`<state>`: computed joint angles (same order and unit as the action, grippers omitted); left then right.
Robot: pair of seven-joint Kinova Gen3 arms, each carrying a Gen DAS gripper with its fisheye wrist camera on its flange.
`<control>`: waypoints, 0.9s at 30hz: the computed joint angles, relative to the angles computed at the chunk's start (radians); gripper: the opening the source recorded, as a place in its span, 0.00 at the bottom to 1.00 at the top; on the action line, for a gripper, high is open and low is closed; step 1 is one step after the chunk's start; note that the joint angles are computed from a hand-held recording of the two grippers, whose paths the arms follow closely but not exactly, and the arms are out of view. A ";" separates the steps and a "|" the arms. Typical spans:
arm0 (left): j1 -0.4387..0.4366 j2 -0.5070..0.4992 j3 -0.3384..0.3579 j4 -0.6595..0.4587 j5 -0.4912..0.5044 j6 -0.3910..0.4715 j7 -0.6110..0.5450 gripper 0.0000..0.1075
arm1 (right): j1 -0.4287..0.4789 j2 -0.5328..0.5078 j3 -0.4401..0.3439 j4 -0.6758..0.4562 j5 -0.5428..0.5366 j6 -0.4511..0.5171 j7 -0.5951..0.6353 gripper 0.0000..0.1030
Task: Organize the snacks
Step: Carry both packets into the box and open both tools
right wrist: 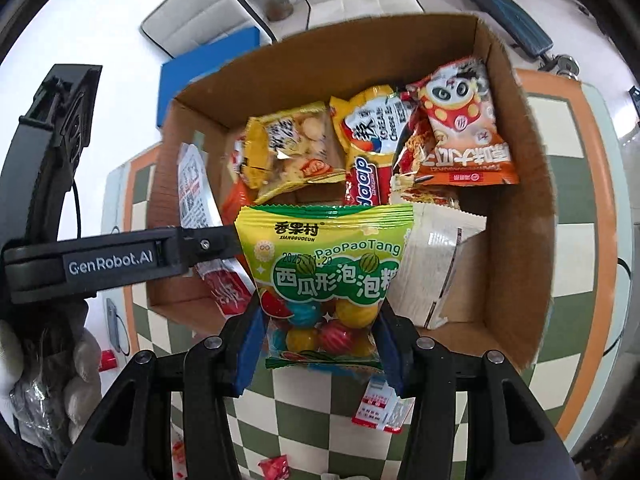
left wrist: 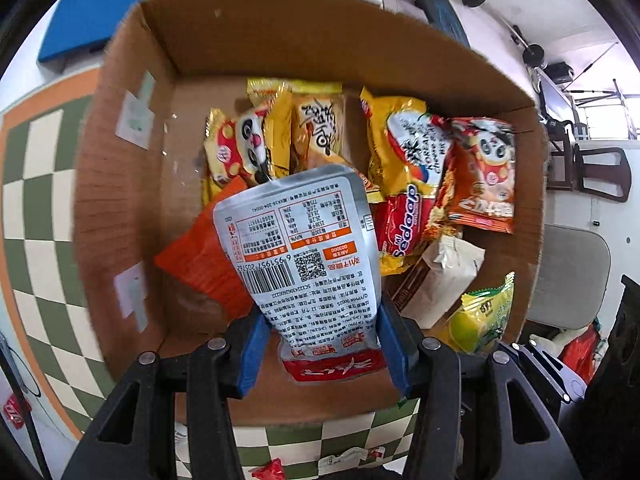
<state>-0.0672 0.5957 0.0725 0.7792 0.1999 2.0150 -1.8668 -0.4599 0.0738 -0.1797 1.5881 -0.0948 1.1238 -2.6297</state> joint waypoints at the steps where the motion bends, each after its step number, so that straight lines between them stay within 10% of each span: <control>1: 0.003 0.006 0.000 0.006 0.000 0.000 0.001 0.48 | 0.008 0.009 0.004 0.004 -0.016 -0.004 0.021 0.52; 7: 0.011 0.031 -0.003 0.013 -0.004 0.023 0.032 0.52 | 0.051 0.041 0.021 0.025 -0.100 -0.016 0.111 0.54; 11: 0.000 0.020 0.000 0.033 0.010 0.003 0.031 0.69 | 0.063 0.048 0.028 0.030 -0.111 -0.024 0.135 0.86; 13: 0.002 0.003 -0.005 0.044 0.001 -0.022 0.029 0.82 | 0.059 0.049 0.029 0.015 -0.094 -0.008 0.125 0.86; 27: -0.078 -0.194 -0.022 0.172 0.000 -0.200 -0.111 0.87 | -0.029 0.017 0.006 -0.043 0.093 0.091 -0.051 0.93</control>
